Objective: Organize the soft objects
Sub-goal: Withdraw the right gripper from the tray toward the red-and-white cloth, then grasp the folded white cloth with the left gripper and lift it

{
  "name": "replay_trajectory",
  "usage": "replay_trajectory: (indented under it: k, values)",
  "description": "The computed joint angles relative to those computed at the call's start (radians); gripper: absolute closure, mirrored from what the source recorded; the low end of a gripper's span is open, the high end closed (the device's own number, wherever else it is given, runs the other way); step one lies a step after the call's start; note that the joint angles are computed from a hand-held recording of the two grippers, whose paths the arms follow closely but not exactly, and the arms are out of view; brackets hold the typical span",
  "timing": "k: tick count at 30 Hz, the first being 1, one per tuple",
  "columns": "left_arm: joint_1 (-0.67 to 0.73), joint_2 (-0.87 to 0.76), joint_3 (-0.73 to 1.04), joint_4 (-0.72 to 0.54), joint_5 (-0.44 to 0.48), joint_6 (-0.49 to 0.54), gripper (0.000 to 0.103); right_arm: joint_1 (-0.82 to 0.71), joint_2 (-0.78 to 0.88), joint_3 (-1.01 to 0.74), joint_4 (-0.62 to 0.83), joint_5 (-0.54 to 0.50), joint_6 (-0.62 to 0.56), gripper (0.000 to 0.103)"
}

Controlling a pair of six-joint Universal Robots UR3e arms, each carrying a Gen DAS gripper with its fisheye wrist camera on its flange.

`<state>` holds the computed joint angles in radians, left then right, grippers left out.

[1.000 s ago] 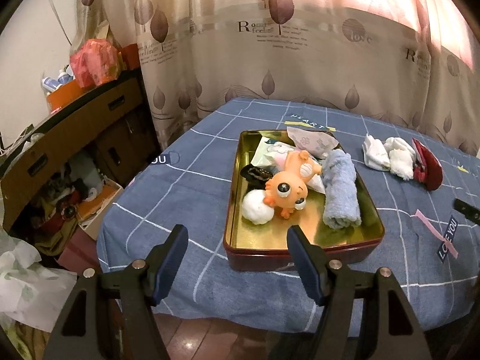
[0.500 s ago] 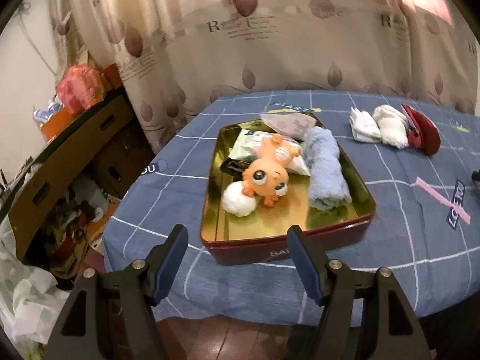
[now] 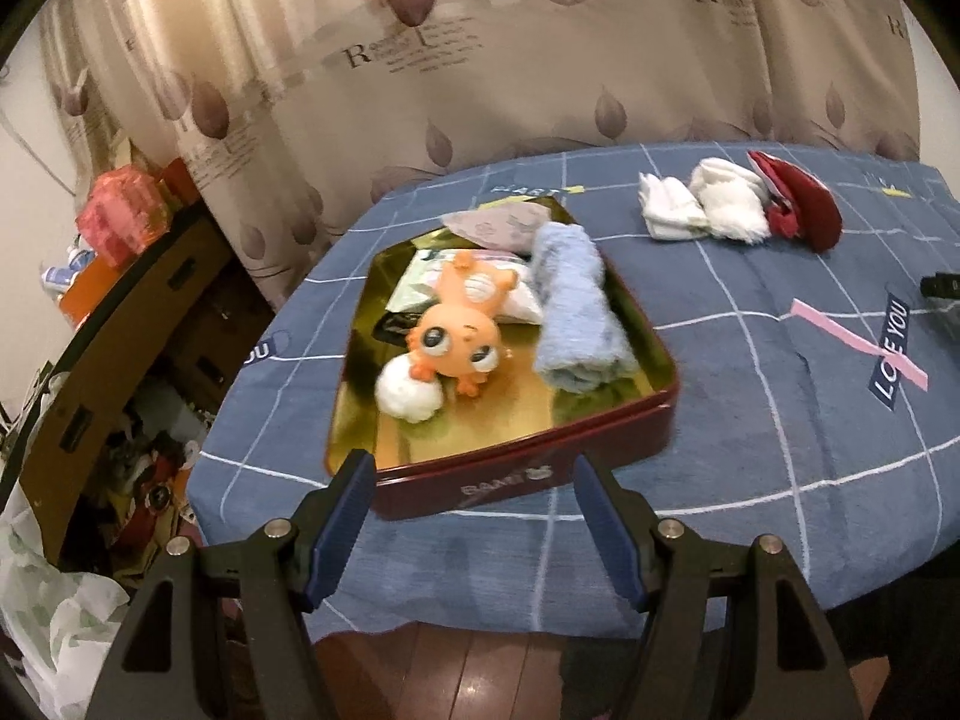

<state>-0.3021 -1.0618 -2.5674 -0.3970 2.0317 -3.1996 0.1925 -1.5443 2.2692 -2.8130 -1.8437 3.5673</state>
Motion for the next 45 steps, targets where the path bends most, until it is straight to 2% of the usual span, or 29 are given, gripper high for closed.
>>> replay_trajectory:
  k: [4, 8, 11, 15, 18, 22, 24, 27, 31, 33, 40, 41, 43, 45]
  values:
    - [-0.084, -0.114, 0.059, 0.015, 0.032, -0.045, 0.033, -0.004, -0.003, 0.006, -0.008, 0.006, -0.003, 0.001]
    - [-0.131, -0.228, 0.144, 0.027, 0.013, -0.059, 0.033, -0.006, -0.007, 0.012, -0.017, 0.017, -0.011, 0.001]
    - [-0.13, -0.302, 0.222, 0.022, -0.042, -0.045, 0.033, -0.008, -0.01, 0.016, -0.022, 0.024, -0.016, 0.001]
    - [-0.078, -0.393, 0.354, -0.022, -0.181, 0.006, 0.033, -0.012, -0.014, 0.021, -0.03, 0.037, -0.023, 0.0]
    - [0.002, -0.462, 0.486, -0.113, -0.312, 0.049, 0.033, -0.016, -0.018, 0.027, -0.041, 0.052, -0.033, 0.0]
    - [0.102, -0.619, 0.741, -0.257, -0.428, 0.044, 0.033, -0.025, -0.025, 0.038, -0.06, 0.075, -0.049, 0.0]
    - [0.126, -0.734, 0.905, -0.329, -0.462, 0.049, 0.033, -0.031, -0.029, 0.043, -0.066, 0.085, -0.055, 0.0]
    - [0.131, -0.925, 1.181, -0.46, -0.466, 0.052, 0.033, -0.037, -0.036, 0.053, -0.078, 0.1, -0.063, 0.0]
    - [0.191, -1.122, 1.477, -0.646, -0.632, 0.08, 0.033, -0.045, -0.042, 0.063, -0.093, 0.12, -0.073, 0.0]
    - [0.196, -1.218, 1.621, -0.727, -0.642, 0.089, 0.033, -0.051, -0.047, 0.07, -0.1, 0.131, -0.08, 0.0]
    - [0.229, -1.402, 1.888, -0.897, -0.69, 0.127, 0.033, -0.052, -0.038, 0.064, -0.105, 0.146, -0.099, 0.0]
    - [0.24, -1.426, 1.922, -0.93, -0.722, 0.134, 0.033, -0.051, -0.039, 0.065, -0.106, 0.148, -0.1, 0.0]
    - [0.237, -1.439, 1.948, -0.937, -0.73, 0.151, 0.033, -0.052, -0.038, 0.065, -0.109, 0.152, -0.103, 0.0]
    - [0.246, -1.448, 1.972, -0.981, -0.801, 0.178, 0.033, -0.051, -0.034, 0.062, -0.107, 0.15, -0.104, 0.0]
